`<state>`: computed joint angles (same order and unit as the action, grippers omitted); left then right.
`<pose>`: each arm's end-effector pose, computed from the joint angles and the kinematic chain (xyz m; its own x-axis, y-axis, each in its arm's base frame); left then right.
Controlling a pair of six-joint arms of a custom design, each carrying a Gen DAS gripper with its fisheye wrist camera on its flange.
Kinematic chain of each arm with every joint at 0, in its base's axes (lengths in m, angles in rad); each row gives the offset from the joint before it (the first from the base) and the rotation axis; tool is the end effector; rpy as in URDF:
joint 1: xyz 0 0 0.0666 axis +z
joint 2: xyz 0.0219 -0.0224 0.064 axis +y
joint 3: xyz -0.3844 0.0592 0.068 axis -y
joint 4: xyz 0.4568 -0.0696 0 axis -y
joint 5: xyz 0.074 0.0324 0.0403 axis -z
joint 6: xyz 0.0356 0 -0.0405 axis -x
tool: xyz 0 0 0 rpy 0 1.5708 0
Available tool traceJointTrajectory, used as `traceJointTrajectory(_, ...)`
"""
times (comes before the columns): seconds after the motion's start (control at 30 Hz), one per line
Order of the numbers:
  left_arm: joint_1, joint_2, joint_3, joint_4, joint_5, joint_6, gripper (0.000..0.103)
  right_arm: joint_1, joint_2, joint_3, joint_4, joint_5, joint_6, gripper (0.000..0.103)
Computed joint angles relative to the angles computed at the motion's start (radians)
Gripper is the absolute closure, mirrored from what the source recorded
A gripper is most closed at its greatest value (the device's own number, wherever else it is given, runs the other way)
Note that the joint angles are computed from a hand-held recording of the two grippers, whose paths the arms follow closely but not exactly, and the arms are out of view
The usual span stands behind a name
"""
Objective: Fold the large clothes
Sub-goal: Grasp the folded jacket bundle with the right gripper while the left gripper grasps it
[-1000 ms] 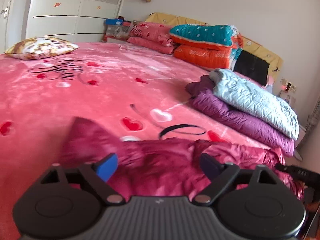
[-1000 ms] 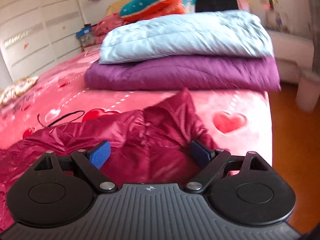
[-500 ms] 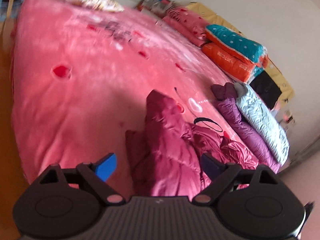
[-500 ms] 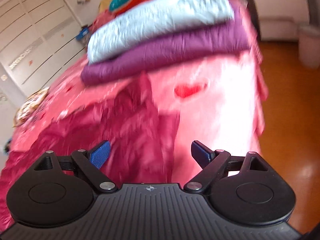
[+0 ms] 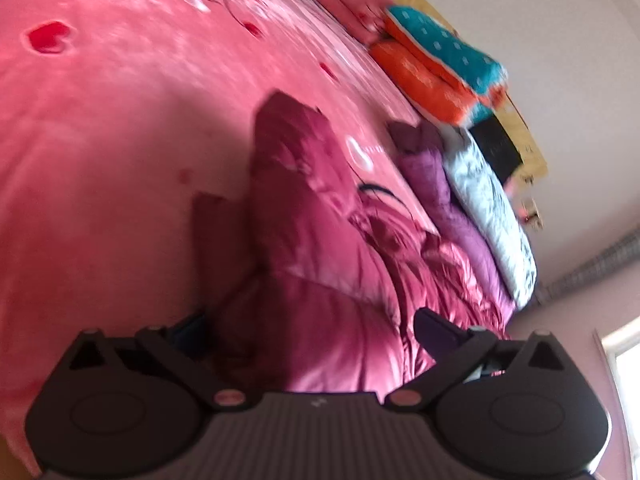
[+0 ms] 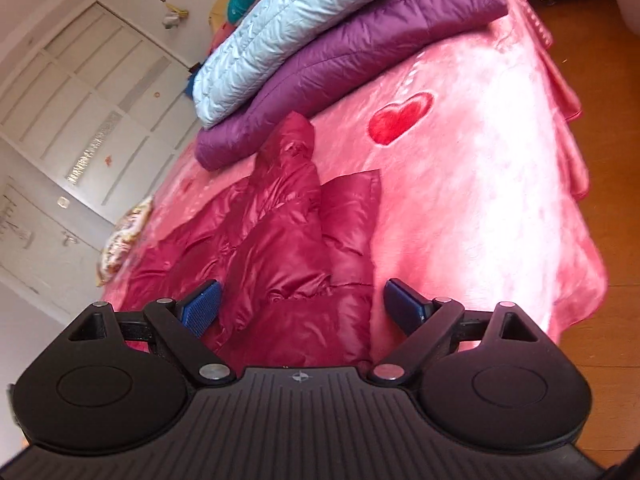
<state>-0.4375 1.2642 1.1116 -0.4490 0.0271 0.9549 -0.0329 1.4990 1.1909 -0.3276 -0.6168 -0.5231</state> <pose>0.4636 -0.2183 0.3860 -0.6584 -0.5929 -0.4637 -0.1621 0.7133 -0.6818 0.5806 0.0011 0.3190 -0.7331 0.4319 -0.5255 -0.0833 0.7098 0.6995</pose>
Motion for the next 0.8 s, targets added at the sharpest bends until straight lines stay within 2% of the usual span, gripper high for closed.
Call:
traceJointTrajectory(0.1, 0.001, 0.040, 0.040, -0.021, 0.029, -0.038, 0.001, -0.010, 0.056, 0.036, 0.027, -0.135, -0.057, 0.000)
traceJointTrajectory(0.17, 0.004, 0.066, 0.067, -0.027, 0.051, -0.052, 0.001, -0.005, 0.080, 0.054, 0.018, -0.186, -0.060, 0.000)
traceJointTrajectory(0.23, 0.005, 0.091, 0.089, -0.024, 0.076, -0.062, 0.002, 0.005, 0.088, 0.068, 0.002, -0.171, -0.035, 0.000)
traceJointTrajectory(0.37, -0.010, 0.131, 0.129, -0.022, 0.093, -0.094, 0.004, 0.011, 0.085, 0.061, 0.039, -0.165, -0.093, 0.000)
traceJointTrajectory(0.43, -0.020, 0.141, 0.145, -0.043, 0.078, -0.112, 0.011, 0.020, 0.072, 0.050, 0.044, -0.134, -0.093, 0.000)
traceJointTrajectory(0.47, -0.025, 0.145, 0.153, -0.056, 0.067, -0.119, 0.018, 0.027, 0.063, 0.046, 0.035, -0.107, -0.080, 0.000)
traceJointTrajectory(0.53, -0.030, 0.142, 0.154, -0.062, 0.054, -0.119, 0.030, 0.048, 0.052, 0.048, 0.011, -0.047, -0.050, 0.011)
traceJointTrajectory(0.6, -0.032, 0.133, 0.149, -0.067, 0.044, -0.116, 0.043, 0.072, 0.030, 0.048, -0.012, 0.029, -0.016, 0.028)
traceJointTrajectory(0.7, -0.050, 0.119, 0.146, -0.075, 0.003, -0.119, 0.054, 0.112, -0.011, 0.035, -0.032, 0.151, 0.034, 0.042)
traceJointTrajectory(0.8, -0.093, 0.116, 0.170, -0.120, -0.090, -0.181, 0.062, 0.162, -0.062, 0.017, -0.057, 0.298, 0.115, 0.049)
